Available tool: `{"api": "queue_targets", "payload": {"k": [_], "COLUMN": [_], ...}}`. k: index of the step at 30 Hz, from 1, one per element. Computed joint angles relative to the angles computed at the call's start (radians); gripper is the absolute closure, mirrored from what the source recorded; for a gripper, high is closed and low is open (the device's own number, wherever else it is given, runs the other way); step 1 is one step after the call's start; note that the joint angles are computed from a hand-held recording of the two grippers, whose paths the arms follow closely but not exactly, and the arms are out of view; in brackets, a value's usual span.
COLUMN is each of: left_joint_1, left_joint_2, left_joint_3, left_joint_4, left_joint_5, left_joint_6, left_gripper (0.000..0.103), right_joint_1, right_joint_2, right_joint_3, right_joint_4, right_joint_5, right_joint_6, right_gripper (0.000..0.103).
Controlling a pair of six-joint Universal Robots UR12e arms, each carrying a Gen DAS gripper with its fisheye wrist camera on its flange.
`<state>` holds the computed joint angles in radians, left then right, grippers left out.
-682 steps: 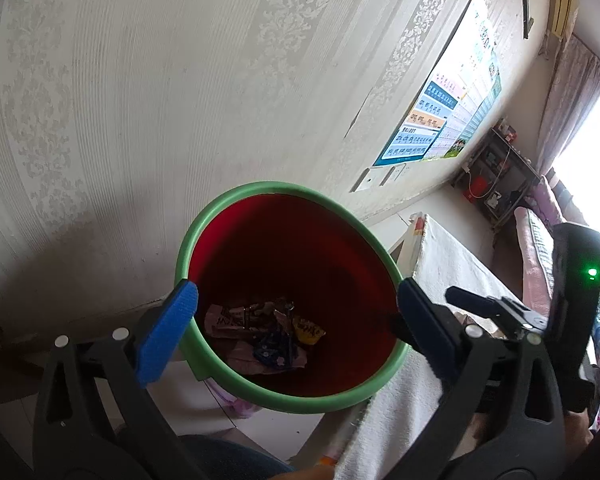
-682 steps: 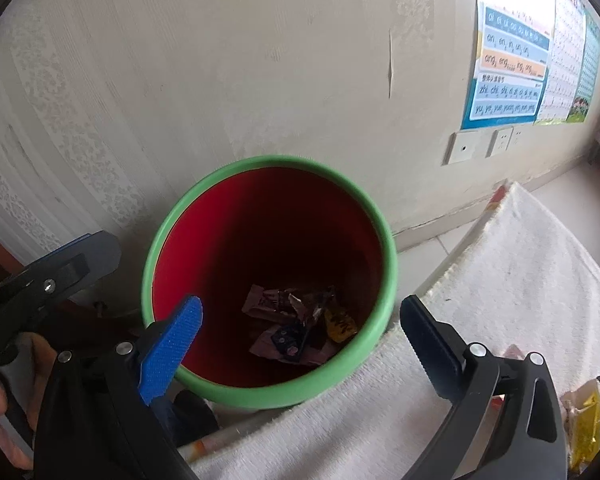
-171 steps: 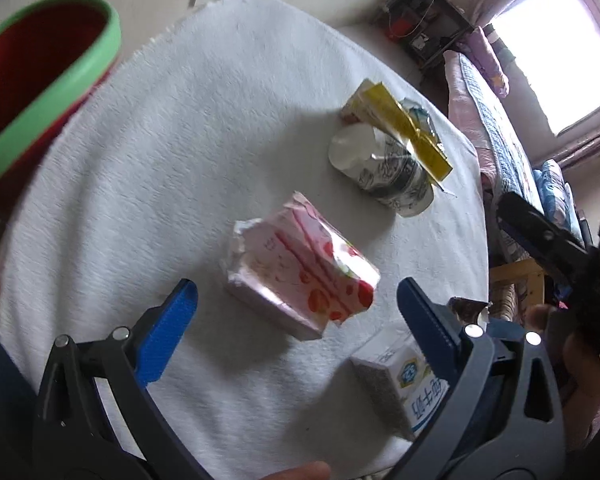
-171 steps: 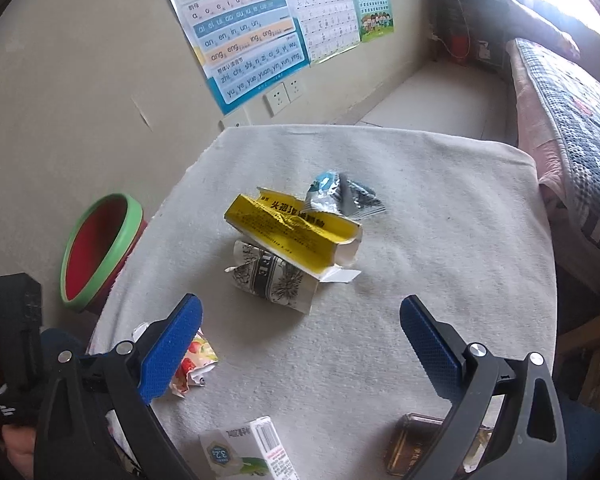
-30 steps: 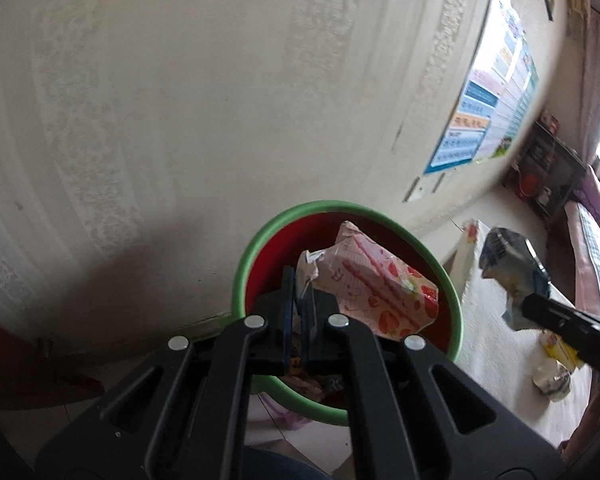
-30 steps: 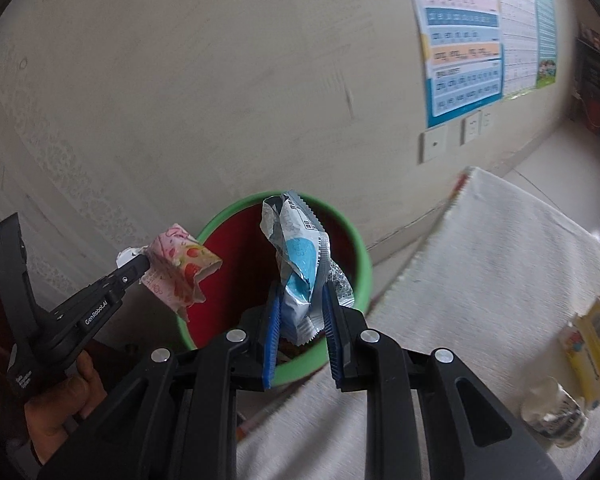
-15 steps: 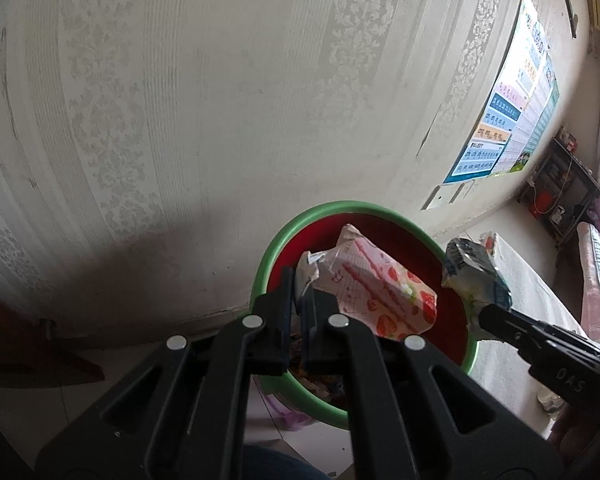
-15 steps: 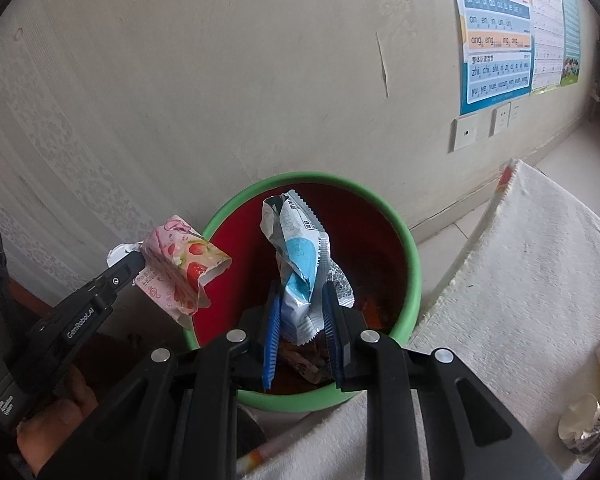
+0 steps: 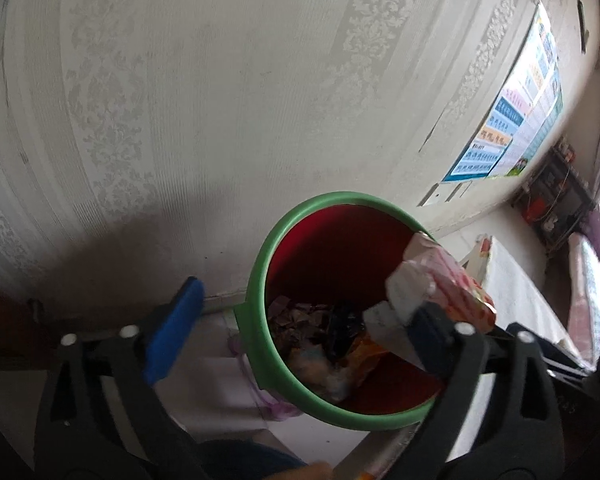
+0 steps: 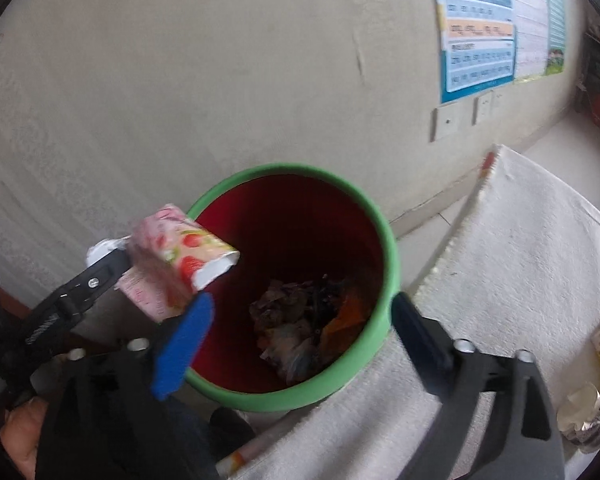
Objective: Collect trash
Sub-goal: 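Open both tools to drop the items into the red bucket, then move both tools back over the remaining trash on the table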
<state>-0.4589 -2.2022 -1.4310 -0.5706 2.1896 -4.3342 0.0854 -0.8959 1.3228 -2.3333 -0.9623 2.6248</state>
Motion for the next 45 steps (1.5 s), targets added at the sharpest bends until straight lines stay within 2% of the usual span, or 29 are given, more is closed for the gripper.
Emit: {"api": "queue_targets", "payload": {"k": [4,9,14,18,21,23,25,28,32,37,40,45], "left_joint_1": [-0.003,-0.011,-0.002,0.000,0.003,0.003,0.005,0.004,0.009,0.011,0.005,0.004], "left_joint_2": [0.001,-0.006,-0.005,-0.002,0.000,0.002,0.004,0.005,0.004,-0.004,-0.008,-0.006], "left_joint_3": [-0.008,0.019,0.025,0.017,0.004,-0.015,-0.042,-0.071,-0.086,-0.090,-0.083,-0.072], "left_joint_4": [0.023,-0.051,-0.088,-0.072,-0.025,0.050,0.163,0.269,0.337,0.431,0.443,0.379], "left_joint_5": [0.010,0.051,0.022,0.008,-0.010,-0.021,-0.034,-0.041,-0.064,-0.102,-0.085,-0.070], "left_joint_6": [-0.006,-0.016,-0.037,-0.041,-0.024,0.001,0.037,0.055,0.067,0.144,0.172,0.136], "left_gripper": [0.006,0.006,0.006,0.006,0.006,0.006,0.006,0.006,0.006,0.006,0.005,0.005], "right_joint_1": [-0.001,0.000,-0.008,-0.022,-0.022,-0.017,-0.007,0.001,0.004,0.008,0.008,0.004], "right_joint_2": [0.004,-0.008,-0.008,-0.012,-0.015,-0.013,-0.011,-0.002,0.000,0.009,0.014,0.011], "right_joint_3": [-0.012,0.010,0.012,0.014,0.009,-0.006,-0.011,-0.023,-0.023,-0.037,-0.045,-0.044], "right_joint_4": [0.027,-0.038,-0.058,-0.052,-0.027,0.026,0.032,0.034,0.016,0.026,0.023,0.013], "right_joint_5": [0.008,-0.013,-0.023,0.039,0.092,0.114,0.095,0.073,0.066,0.061,0.056,0.062], "right_joint_6": [-0.024,-0.025,-0.015,0.001,-0.029,-0.073,-0.095,-0.072,-0.051,-0.057,-0.040,-0.031], "right_gripper": [0.009,0.007,0.007,0.007,0.007,0.007,0.007,0.007,0.007,0.007,0.007,0.007]}}
